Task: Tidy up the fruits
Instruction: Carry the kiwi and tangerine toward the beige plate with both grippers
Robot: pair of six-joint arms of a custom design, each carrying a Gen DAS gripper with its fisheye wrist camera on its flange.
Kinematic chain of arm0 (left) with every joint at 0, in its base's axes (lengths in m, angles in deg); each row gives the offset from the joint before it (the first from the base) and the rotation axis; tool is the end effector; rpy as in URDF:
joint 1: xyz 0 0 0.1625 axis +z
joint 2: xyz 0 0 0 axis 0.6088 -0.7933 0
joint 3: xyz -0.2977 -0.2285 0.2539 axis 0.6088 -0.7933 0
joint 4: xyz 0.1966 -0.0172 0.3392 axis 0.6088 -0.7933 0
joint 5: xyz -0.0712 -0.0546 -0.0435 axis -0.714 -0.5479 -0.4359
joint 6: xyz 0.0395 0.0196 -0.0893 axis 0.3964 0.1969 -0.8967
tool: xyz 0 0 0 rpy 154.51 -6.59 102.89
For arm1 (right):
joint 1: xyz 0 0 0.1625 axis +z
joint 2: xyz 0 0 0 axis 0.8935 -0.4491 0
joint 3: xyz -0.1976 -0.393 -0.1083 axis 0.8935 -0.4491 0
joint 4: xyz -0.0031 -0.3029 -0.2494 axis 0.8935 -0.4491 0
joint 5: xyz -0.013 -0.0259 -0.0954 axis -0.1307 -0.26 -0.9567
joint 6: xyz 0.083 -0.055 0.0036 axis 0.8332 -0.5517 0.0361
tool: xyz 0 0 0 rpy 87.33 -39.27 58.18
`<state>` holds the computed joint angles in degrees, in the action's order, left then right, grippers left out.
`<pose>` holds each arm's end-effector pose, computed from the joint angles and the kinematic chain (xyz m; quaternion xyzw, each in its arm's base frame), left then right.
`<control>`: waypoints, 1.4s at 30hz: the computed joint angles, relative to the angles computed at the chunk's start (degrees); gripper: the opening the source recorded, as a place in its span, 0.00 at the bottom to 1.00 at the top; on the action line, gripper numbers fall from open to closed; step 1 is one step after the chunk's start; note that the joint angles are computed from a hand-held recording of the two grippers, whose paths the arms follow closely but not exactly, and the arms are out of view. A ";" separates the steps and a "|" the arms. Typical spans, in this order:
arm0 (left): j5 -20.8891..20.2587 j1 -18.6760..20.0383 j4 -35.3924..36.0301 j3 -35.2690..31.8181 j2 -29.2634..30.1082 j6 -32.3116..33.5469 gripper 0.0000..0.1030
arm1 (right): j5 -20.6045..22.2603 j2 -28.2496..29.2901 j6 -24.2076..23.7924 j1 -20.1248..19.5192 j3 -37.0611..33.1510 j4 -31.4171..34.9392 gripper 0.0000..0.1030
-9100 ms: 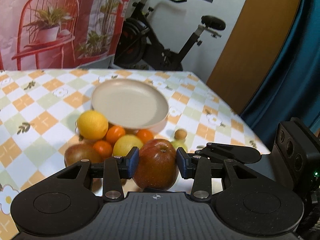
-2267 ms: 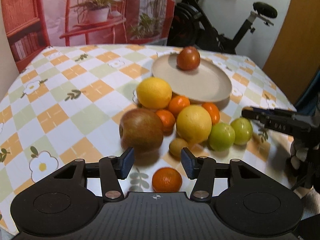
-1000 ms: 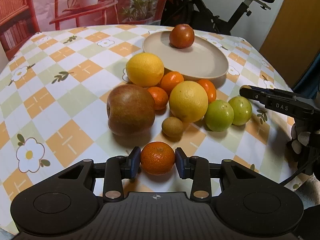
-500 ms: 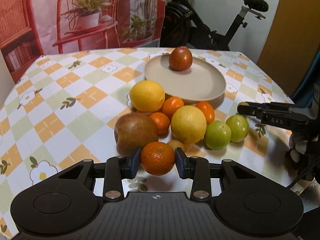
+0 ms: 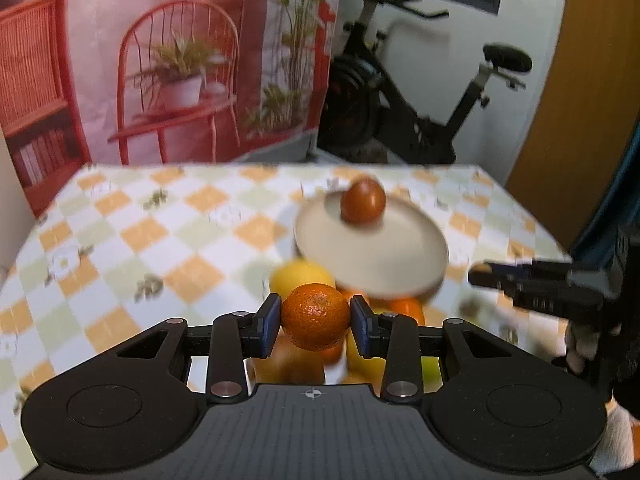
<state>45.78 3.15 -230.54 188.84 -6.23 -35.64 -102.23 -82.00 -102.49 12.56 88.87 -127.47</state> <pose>-0.3117 -0.5450 0.0891 0.2165 0.8642 -0.3599 0.2771 -0.0134 -0.5630 0.3094 0.2369 -0.8833 0.3271 0.2380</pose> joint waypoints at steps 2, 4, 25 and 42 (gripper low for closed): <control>0.15 0.35 -1.48 -1.72 0.37 2.62 0.38 | -0.01 0.55 -0.43 0.65 -1.38 0.34 0.24; 0.08 0.96 -2.95 -4.20 1.13 5.90 0.38 | -0.36 1.30 -1.14 1.52 -2.97 0.52 0.24; -8.05 11.27 12.92 -35.21 15.92 19.15 0.38 | -7.70 15.34 -0.88 5.13 -26.67 14.76 0.24; -9.67 14.21 20.02 -43.67 21.34 24.10 0.38 | -9.71 20.18 -6.14 4.44 -33.12 18.04 0.24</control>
